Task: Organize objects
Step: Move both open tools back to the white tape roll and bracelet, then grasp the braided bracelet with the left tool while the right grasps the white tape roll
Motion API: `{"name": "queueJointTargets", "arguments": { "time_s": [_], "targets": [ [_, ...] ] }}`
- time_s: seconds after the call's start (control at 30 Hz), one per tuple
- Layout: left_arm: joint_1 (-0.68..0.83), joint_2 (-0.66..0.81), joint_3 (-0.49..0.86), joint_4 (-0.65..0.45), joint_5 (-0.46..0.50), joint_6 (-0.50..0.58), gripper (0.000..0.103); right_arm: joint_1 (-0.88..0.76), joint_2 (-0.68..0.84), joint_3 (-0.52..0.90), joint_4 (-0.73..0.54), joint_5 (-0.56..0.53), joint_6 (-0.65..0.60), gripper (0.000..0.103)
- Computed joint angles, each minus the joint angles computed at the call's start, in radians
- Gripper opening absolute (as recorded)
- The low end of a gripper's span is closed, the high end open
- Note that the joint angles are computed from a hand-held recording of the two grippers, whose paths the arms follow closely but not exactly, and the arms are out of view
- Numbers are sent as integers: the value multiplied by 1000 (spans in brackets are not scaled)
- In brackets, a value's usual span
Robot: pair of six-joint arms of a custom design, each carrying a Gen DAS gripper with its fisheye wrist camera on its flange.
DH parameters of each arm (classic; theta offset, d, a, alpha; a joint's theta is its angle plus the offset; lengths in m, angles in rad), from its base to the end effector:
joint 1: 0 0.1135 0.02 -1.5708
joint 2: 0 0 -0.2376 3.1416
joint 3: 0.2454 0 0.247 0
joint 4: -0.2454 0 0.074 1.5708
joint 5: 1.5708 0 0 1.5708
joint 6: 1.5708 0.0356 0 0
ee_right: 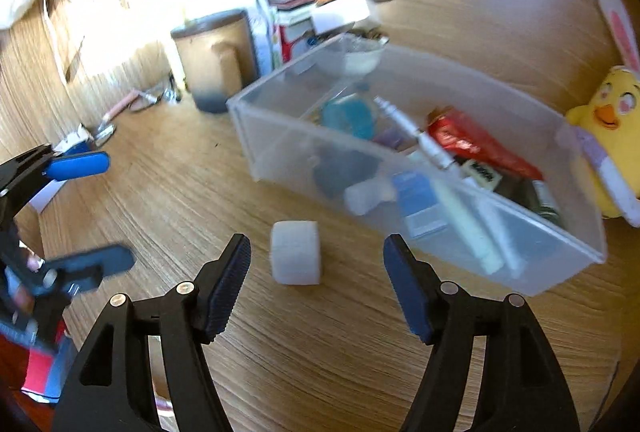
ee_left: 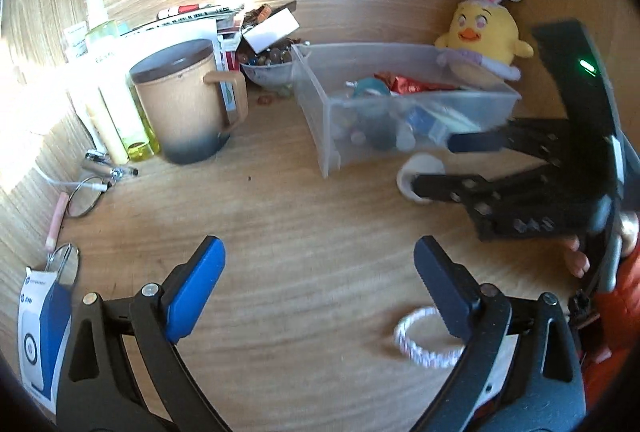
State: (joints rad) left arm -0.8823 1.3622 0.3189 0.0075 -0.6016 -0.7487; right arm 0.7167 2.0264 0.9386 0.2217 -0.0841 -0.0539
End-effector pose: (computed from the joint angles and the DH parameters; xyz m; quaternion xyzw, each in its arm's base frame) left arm 0.1401 -0.1385 0.0802 -0.0166 0.9243 0.0121 0.3811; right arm 0.2694 0.2387 0.0591 -0.3659 0.8635 0.1495 0.3132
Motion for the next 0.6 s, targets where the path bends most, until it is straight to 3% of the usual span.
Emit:
{"name": "queueJointTargets", "arguments": {
  "time_s": [0.13, 0.37, 0.6],
  "targets": [
    [-57, 26, -7, 0, 5, -47, 97, 9, 49, 40, -8, -6, 11, 64],
    [-147, 88, 19, -3, 31, -101, 97, 29, 62, 40, -2, -11, 9, 23],
    [-196, 167, 55, 50, 90, -111, 97, 21, -26, -81, 84, -11, 43, 23]
  ]
}}
